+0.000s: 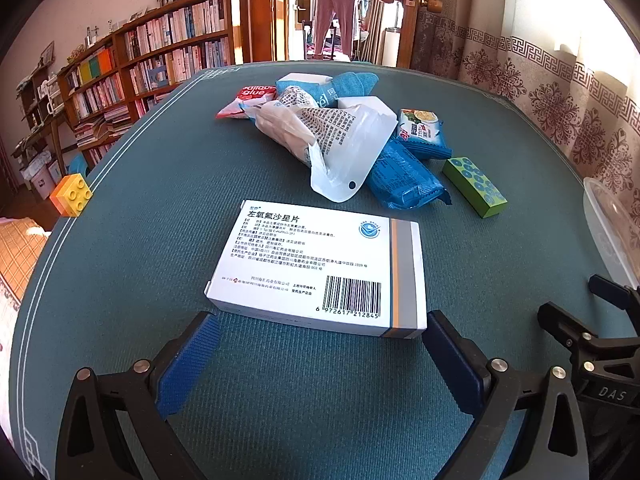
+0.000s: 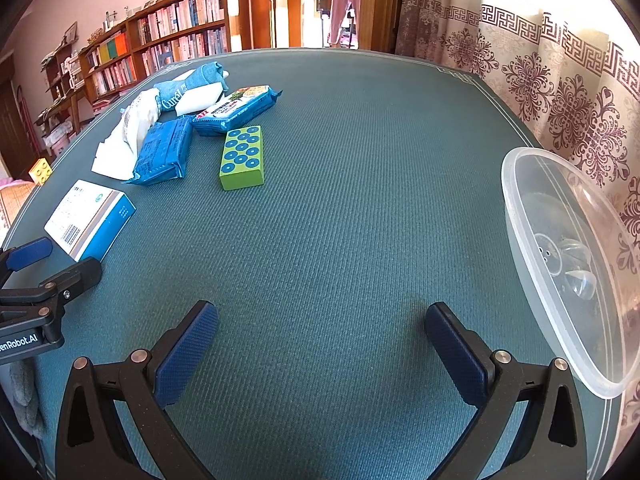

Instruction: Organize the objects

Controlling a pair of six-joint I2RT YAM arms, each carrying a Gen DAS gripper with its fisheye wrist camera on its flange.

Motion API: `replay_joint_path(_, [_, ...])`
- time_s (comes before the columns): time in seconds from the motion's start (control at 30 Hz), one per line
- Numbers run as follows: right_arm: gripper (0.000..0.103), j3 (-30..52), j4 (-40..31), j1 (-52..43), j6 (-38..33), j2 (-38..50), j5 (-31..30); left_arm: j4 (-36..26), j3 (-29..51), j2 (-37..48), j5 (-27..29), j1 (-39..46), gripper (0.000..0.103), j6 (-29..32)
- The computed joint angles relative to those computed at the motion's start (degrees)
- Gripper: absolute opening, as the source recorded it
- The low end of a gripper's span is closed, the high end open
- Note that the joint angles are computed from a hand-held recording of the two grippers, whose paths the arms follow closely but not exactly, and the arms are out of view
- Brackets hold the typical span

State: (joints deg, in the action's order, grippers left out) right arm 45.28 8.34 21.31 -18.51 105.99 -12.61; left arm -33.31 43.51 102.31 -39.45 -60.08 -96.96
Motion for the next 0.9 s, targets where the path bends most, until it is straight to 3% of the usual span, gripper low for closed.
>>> replay_joint_path(0.5, [0.103,0.03,-0.23,-0.06,-0.01,-0.08,-0.58,0.56,-1.62,-3.12,-0.05,2.05,0.103,1.73])
replay_joint_path(0.73, [0.103,3.91,-5.19,-0.81,2.89,-0.24,-7.59,0.79,-2.49,-4.18,-1.37,3.05,0.103,2.53])
replay_joint_path(0.9, [0.103,5.78,-5.90,1.59,2.69,-1.98,-7.16,3.03,-4.10,-5.61,-1.84,3.65,0.103,3.63])
